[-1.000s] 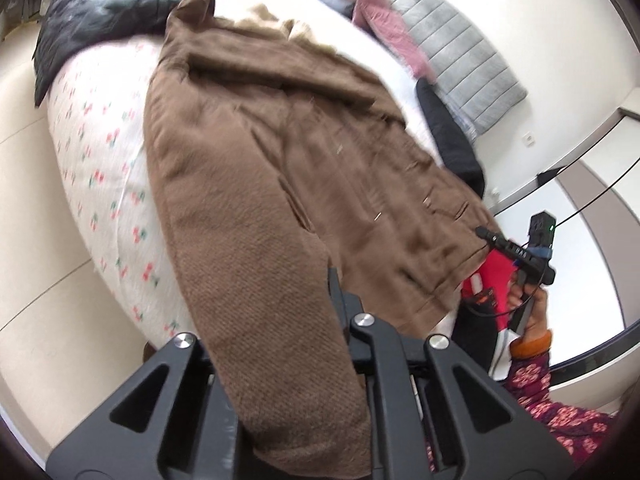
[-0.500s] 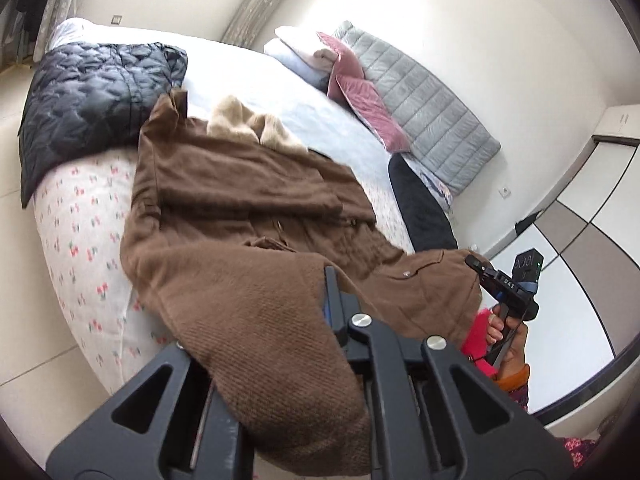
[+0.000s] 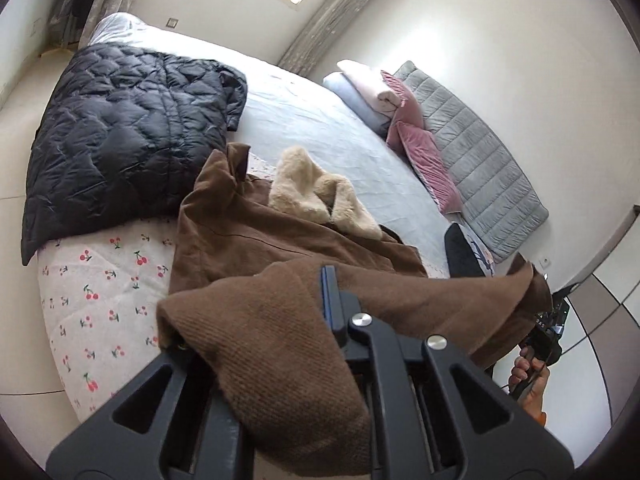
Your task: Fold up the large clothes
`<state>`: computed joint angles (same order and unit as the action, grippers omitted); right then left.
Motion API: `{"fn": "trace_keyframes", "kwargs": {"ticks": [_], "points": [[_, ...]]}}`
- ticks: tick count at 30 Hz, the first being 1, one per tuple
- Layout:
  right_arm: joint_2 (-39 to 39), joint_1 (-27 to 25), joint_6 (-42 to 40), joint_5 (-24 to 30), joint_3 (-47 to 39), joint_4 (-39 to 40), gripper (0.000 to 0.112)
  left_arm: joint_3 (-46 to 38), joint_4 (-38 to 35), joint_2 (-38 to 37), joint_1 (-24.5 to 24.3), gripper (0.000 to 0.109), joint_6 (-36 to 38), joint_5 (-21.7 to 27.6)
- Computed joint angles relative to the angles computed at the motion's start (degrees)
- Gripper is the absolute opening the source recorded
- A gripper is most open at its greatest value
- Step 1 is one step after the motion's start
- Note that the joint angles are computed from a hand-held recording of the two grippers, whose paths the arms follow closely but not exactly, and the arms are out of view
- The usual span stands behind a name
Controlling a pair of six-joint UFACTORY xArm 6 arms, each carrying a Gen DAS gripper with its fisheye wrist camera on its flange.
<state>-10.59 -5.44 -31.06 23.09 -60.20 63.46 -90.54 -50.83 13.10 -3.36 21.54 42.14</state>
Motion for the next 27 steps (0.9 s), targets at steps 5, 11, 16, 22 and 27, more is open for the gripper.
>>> {"fn": "trace_keyframes", "kwargs": {"ticks": [5, 11, 16, 22, 27], "points": [[15.6, -0.1, 8.3, 0.6, -11.0, -8.7, 0.018, -11.8, 10.2, 14.3, -1.4, 0.013, -9.2, -0.4], [29.2, 0.0, 21.9, 0.3, -18.2, -24.0, 0.020, -19.0, 15.9, 22.8, -2.2, 0.015, -11.0, 1.9], [28.3, -2.7, 8.0, 5.3, -18.0, -4.6, 0.032, -18.4, 7.4, 19.3, 1.1, 0.036, -4.2, 9.9], [22.0, -5.1, -1.4, 3.2, -14.6, 4.6, 0.069, -4.0, 1.1, 6.8, 1.4, 0.083, 10.5, -3.2], [21.5, -5.7, 2.6, 2.6, -14.2, -6.1, 0.069, -3.6, 11.5, 7.2, 1.4, 0.083, 10.7, -6.0]]}}
